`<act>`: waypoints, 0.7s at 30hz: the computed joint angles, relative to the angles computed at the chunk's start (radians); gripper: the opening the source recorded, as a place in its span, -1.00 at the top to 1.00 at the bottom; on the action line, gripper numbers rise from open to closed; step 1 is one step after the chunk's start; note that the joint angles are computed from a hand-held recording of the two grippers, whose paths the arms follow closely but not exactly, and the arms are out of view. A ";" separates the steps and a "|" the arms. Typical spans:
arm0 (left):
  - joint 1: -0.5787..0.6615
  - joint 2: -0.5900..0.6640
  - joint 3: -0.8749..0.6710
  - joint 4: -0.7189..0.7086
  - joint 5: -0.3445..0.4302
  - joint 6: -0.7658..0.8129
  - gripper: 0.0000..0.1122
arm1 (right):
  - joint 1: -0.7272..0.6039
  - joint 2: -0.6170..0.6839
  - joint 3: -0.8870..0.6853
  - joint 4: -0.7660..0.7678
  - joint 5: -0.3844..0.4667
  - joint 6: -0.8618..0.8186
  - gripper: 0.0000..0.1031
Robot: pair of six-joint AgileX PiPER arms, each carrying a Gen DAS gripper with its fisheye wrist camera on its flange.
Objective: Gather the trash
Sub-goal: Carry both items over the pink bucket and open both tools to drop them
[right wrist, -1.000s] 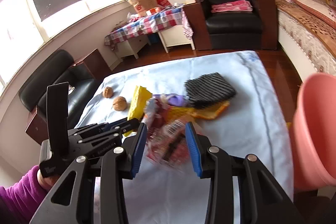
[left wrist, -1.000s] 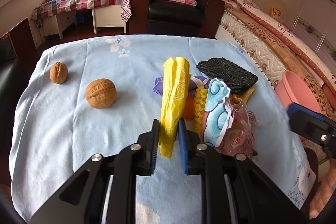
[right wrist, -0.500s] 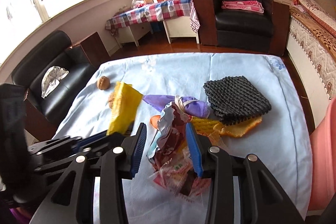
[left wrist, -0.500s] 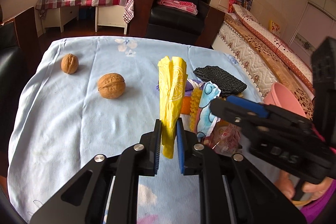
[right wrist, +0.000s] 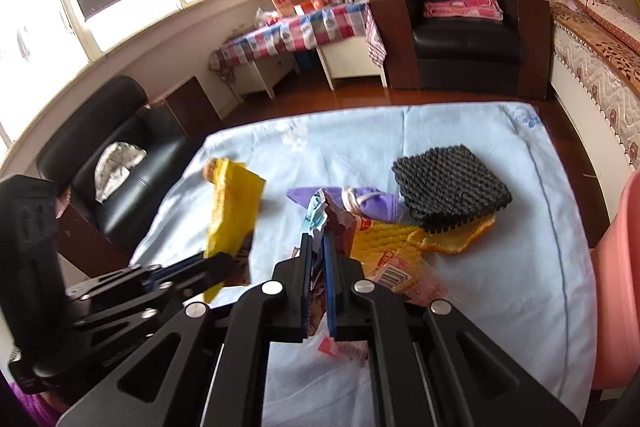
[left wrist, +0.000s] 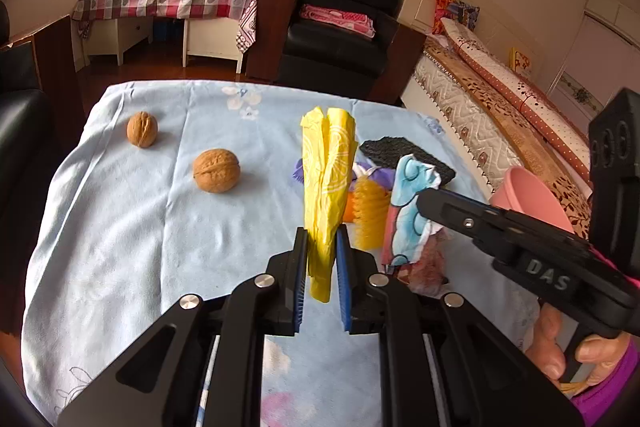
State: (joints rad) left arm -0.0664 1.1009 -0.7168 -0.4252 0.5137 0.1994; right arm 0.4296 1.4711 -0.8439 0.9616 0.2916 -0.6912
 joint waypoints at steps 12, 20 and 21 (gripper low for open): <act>-0.190 -0.072 -0.039 0.236 0.011 -0.305 0.77 | -0.128 -0.262 0.107 0.023 0.088 -0.013 0.89; -0.392 -0.049 -0.074 0.441 -0.012 -0.550 0.76 | -0.318 -0.393 0.173 -0.007 0.169 -0.012 0.89; -0.421 -0.039 -0.084 0.472 -0.014 -0.584 0.76 | -0.341 -0.403 0.178 -0.008 0.177 -0.015 0.89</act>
State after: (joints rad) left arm -0.4879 1.0614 -0.8005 0.0469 0.5001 -0.3841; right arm 0.0890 1.0685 -0.6657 0.9539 0.4690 -0.7063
